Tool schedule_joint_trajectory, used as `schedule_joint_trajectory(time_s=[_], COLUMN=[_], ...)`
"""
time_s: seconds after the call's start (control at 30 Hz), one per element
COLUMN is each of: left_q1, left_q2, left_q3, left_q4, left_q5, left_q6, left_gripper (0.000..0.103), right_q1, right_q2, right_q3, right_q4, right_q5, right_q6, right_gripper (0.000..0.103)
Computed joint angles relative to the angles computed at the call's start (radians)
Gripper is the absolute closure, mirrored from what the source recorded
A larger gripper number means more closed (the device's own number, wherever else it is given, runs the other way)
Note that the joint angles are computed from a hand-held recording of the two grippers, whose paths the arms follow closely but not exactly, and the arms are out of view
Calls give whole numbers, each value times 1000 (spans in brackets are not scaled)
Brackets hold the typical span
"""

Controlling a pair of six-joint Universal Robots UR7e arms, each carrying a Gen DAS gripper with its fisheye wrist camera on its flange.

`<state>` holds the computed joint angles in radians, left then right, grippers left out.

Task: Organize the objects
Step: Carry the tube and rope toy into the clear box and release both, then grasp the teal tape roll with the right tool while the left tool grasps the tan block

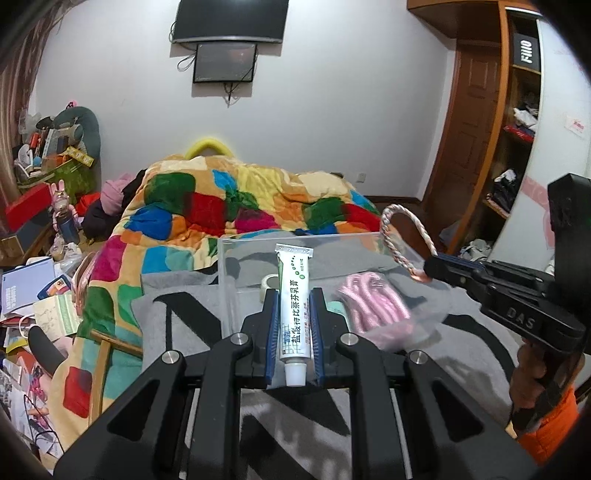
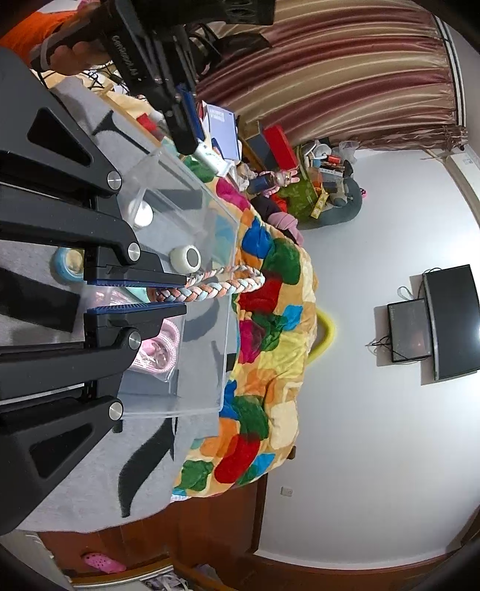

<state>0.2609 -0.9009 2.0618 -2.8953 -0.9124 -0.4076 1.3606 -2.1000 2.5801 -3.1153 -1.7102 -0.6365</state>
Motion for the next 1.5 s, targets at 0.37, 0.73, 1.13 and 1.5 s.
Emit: schedule_joint_trajectory(time_s=[0.37, 0.73, 1.13, 1.5], left_q1=[67, 87, 14, -35], left_q2=[74, 99, 40, -19], left_q3=[-68, -93, -38, 49], left_q4=[61, 90, 80, 84], left_q5=[-15, -58, -25, -28], left_q6=[-3, 11, 29, 18], left_gripper=[88, 87, 74, 54], right_q1=[-66, -69, -63, -38], right_q2=[90, 88, -66, -24], right_q3=[-24, -24, 41, 95], right_q4=[36, 56, 116, 98], right_q5=[1, -35, -8, -72], right_q6=[36, 9, -47, -104], right_gripper=[96, 93, 66, 65])
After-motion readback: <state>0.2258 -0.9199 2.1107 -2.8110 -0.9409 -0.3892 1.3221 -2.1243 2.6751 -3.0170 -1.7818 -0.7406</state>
